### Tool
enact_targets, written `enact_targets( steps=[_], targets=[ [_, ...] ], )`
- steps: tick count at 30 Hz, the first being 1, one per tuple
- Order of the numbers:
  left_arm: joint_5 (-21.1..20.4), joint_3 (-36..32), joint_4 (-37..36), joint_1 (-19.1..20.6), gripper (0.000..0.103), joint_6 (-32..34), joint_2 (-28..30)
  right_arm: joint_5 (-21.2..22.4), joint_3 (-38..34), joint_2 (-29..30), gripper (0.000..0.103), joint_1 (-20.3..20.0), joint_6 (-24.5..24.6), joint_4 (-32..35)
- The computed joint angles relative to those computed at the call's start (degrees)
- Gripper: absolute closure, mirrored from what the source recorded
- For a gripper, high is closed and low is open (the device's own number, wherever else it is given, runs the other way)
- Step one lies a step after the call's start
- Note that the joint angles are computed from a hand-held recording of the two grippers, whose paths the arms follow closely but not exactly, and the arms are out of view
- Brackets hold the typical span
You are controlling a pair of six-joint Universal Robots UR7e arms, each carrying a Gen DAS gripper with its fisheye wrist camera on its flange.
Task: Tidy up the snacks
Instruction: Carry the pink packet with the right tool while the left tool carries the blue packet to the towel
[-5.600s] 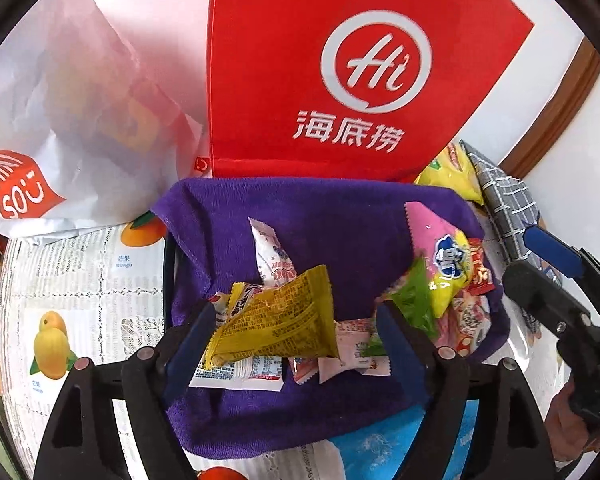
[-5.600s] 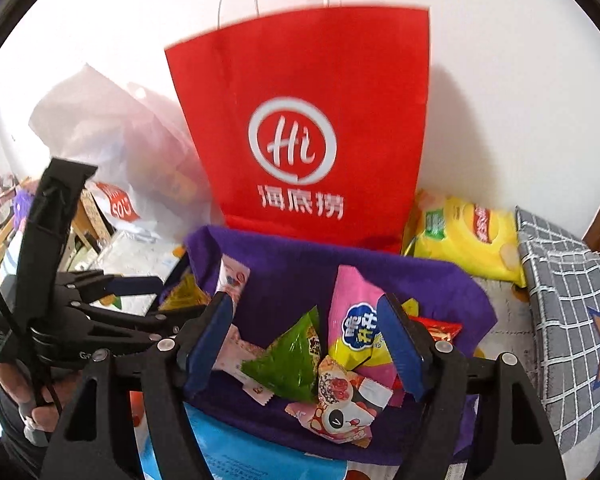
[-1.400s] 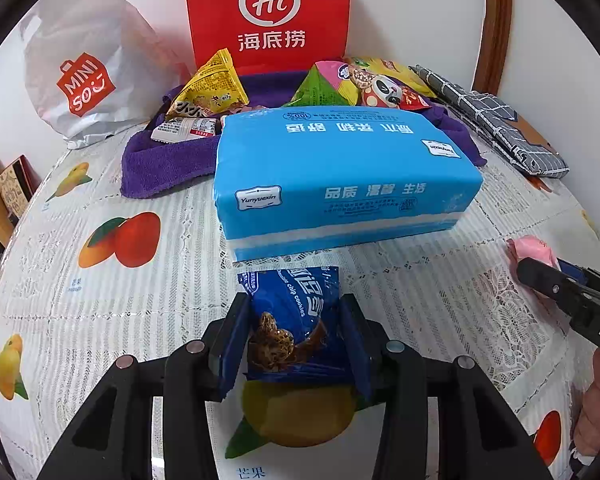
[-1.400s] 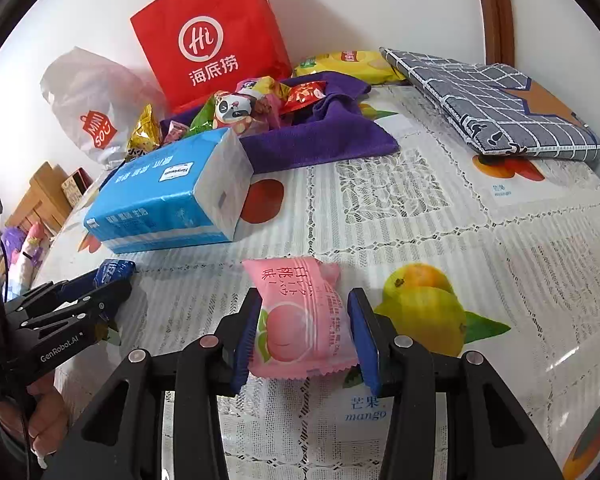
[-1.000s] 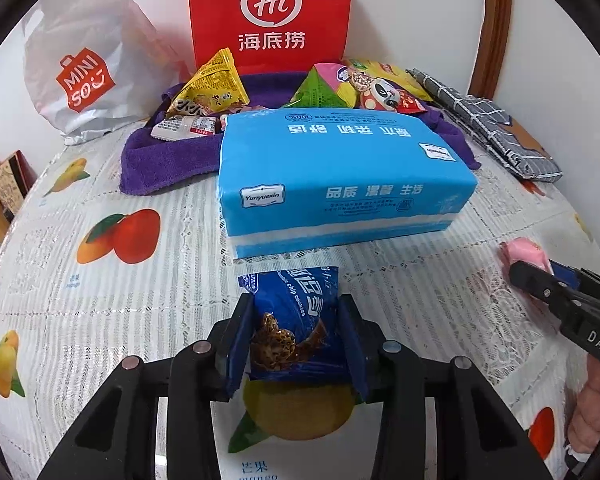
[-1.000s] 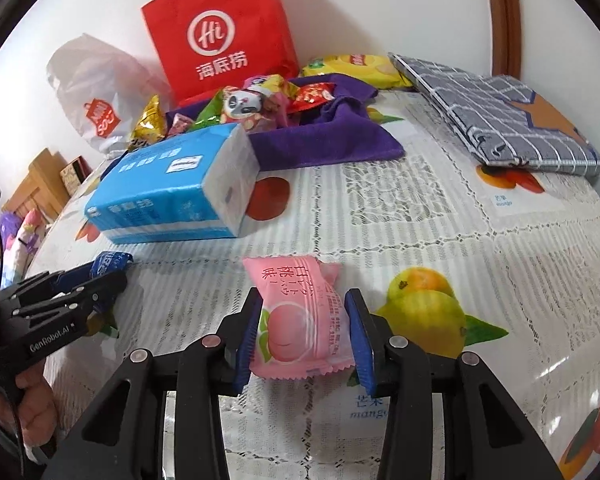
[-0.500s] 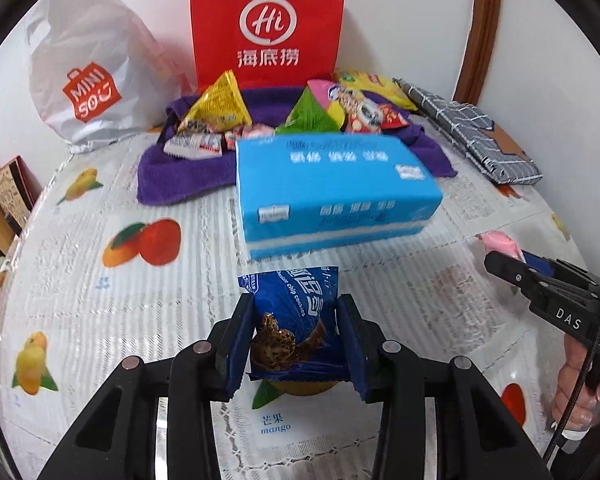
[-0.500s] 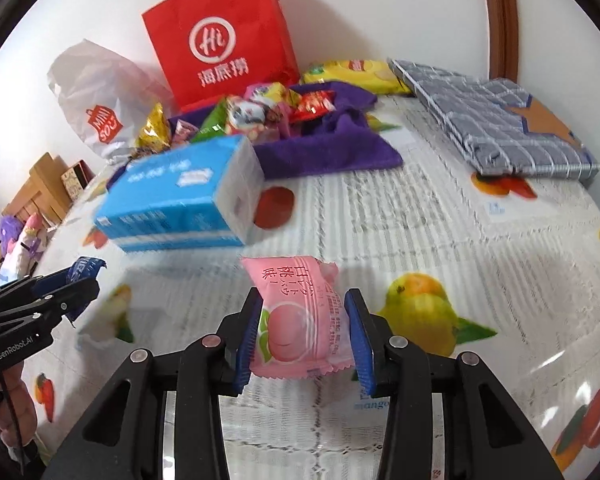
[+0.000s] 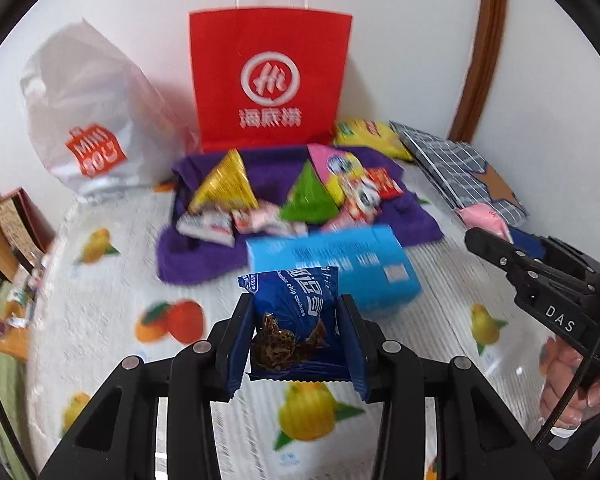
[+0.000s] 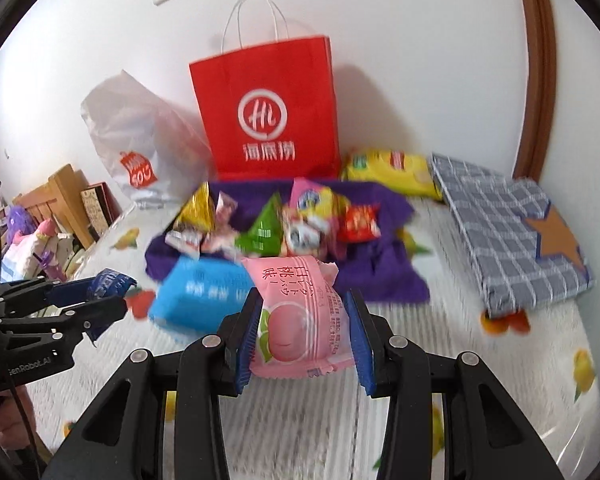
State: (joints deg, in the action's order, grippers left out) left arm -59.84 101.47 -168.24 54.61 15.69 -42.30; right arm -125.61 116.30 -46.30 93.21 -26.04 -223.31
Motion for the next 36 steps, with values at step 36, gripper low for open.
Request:
enact_targets(
  steps=[36],
  targets=[
    [-1.37,-46.91,24.67,4.27,0.063,-5.50,23.27,-1.16,-31.68,3.72,0.062,-6.73,8.18,36.24]
  ],
)
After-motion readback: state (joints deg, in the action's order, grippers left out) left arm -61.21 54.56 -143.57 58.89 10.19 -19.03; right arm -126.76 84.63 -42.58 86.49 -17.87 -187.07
